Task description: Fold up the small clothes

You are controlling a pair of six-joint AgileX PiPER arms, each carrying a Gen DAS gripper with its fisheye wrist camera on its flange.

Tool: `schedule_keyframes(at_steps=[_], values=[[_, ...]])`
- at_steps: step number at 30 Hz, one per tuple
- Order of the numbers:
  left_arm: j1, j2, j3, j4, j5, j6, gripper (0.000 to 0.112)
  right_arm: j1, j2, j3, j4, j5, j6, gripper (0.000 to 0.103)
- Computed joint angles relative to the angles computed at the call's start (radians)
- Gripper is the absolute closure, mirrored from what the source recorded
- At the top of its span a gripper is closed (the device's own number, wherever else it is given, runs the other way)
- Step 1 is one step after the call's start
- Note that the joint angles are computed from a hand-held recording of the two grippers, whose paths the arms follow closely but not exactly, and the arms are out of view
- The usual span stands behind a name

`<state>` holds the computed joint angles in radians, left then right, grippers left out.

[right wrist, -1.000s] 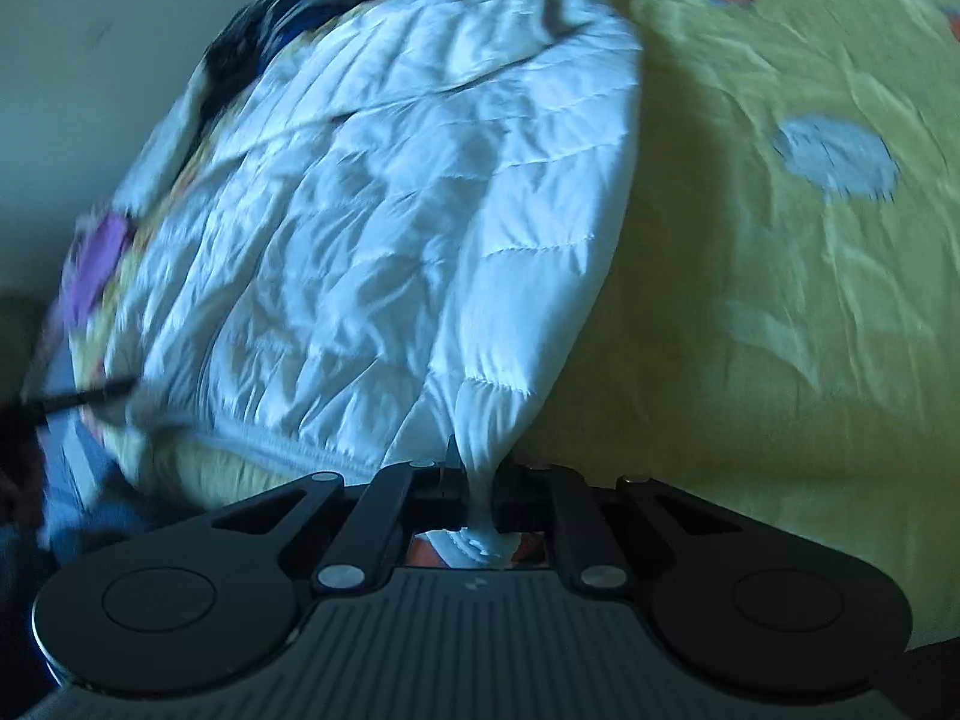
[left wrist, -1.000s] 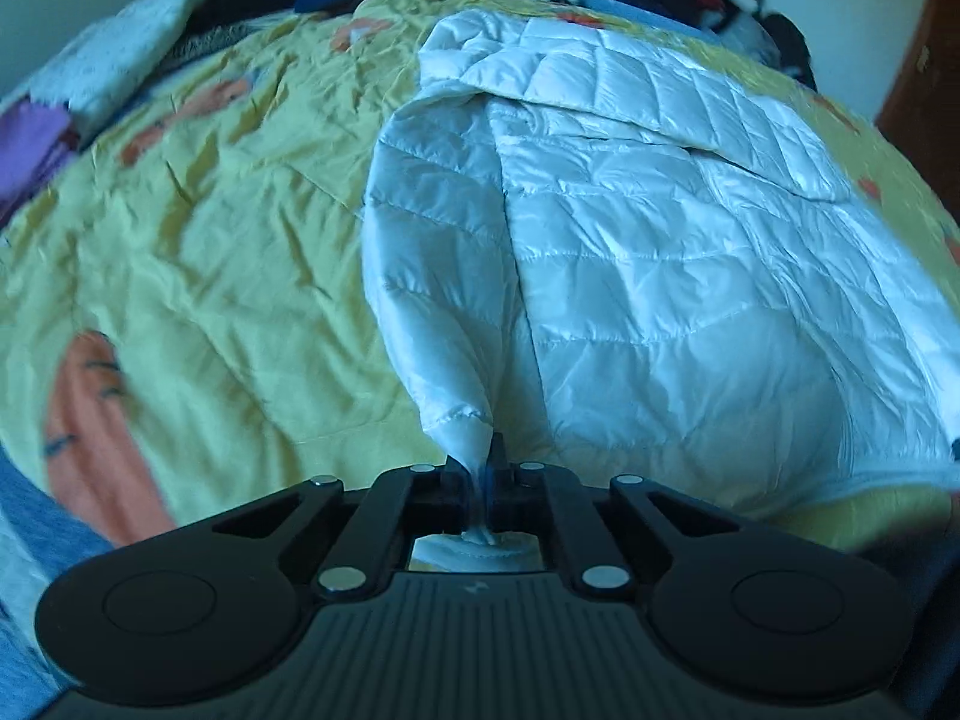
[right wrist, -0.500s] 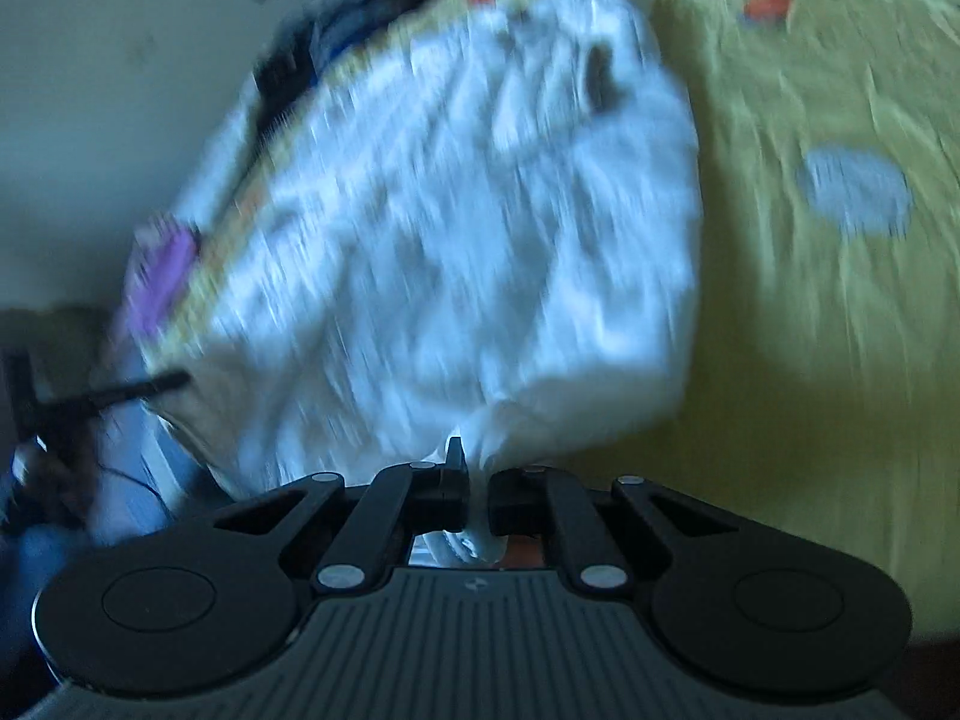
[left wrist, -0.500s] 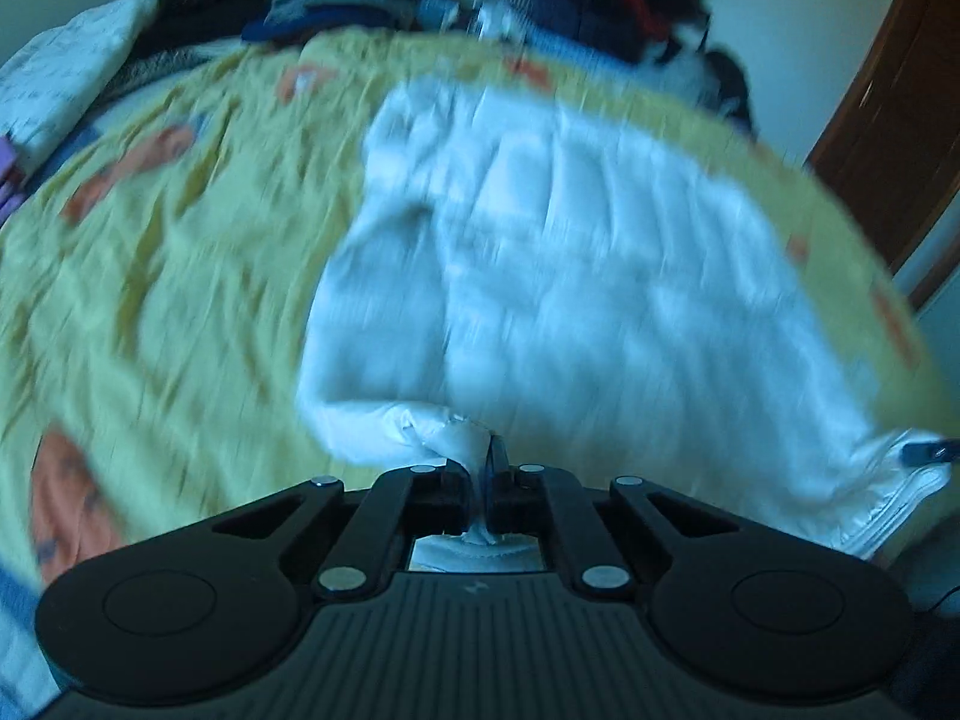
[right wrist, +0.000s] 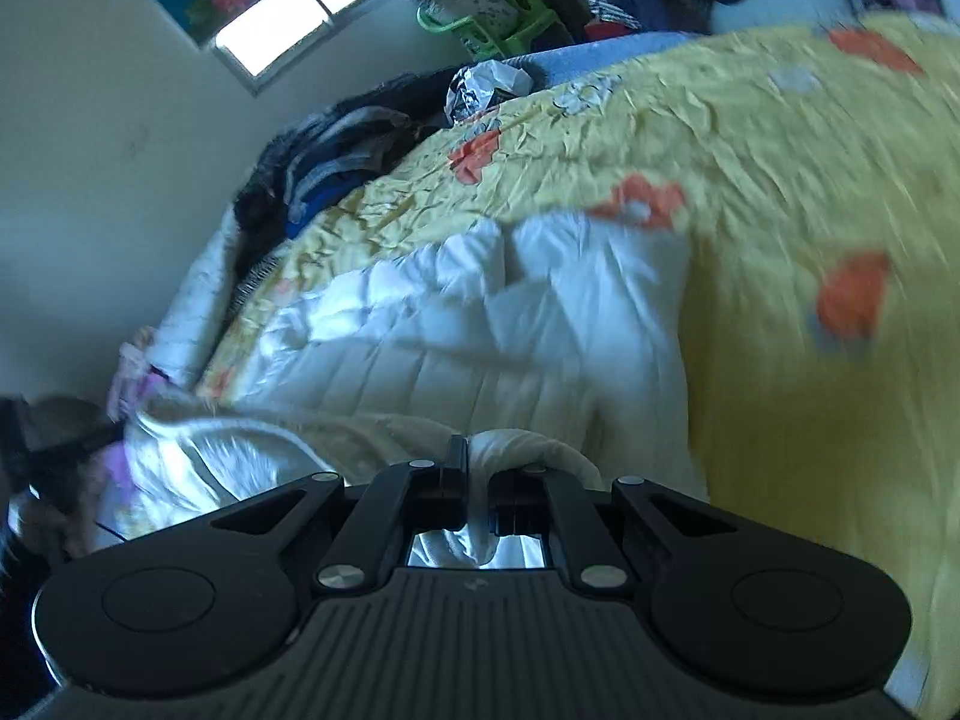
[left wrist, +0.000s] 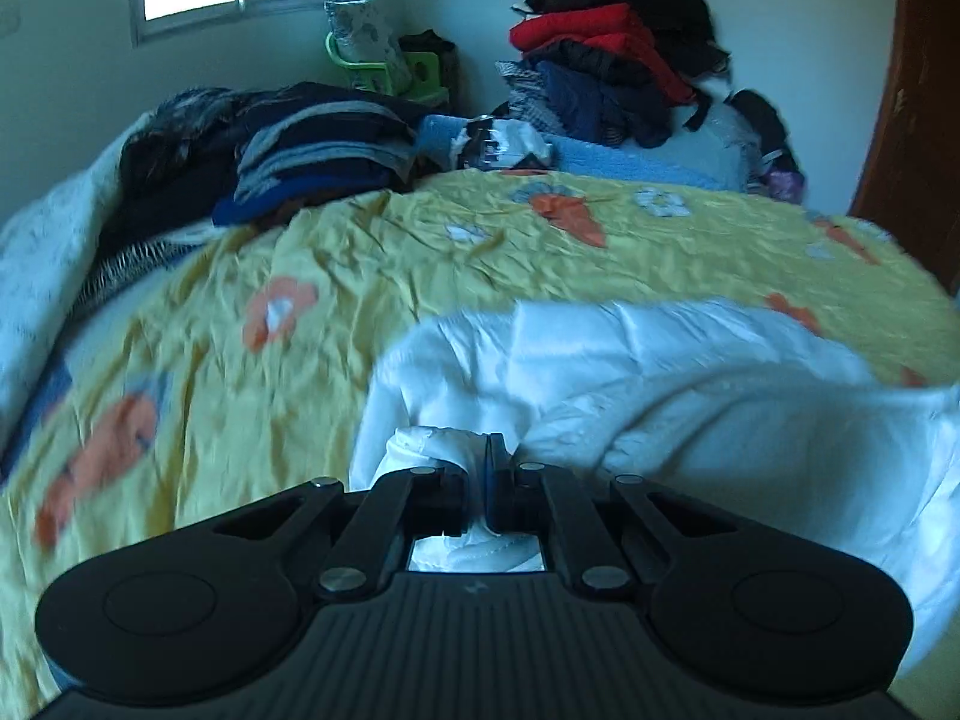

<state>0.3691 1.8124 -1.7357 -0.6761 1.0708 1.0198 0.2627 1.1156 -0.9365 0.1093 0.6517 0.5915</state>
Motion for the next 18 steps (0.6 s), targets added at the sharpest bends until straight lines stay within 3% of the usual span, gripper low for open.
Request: schedule_keyframes(at_steps=[3, 8, 10, 15, 18], values=[[-0.102, 0.081, -0.070, 0.107, -0.098, -0.102, 0.108, -0.112, 0.177, -0.109, 0.099, 0.007, -0.201, 0.093], [-0.199, 0.180, -0.112, 0.229, -0.222, -0.186, 0.108, -0.149, 0.391, -0.265, 0.031, 0.027, -0.259, 0.093], [-0.212, 0.232, -0.169, 0.261, -0.213, -0.243, 0.108, -0.174, 0.438, -0.290, 0.045, 0.017, -0.284, 0.093], [-0.214, 0.366, -0.384, 0.285, -0.111, -0.367, 0.108, -0.251, 0.515, -0.318, 0.179, -0.030, -0.375, 0.093], [-0.239, 0.390, -0.369, 0.334, -0.156, -0.390, 0.108, -0.273, 0.564, -0.324, 0.229, -0.049, -0.391, 0.087]])
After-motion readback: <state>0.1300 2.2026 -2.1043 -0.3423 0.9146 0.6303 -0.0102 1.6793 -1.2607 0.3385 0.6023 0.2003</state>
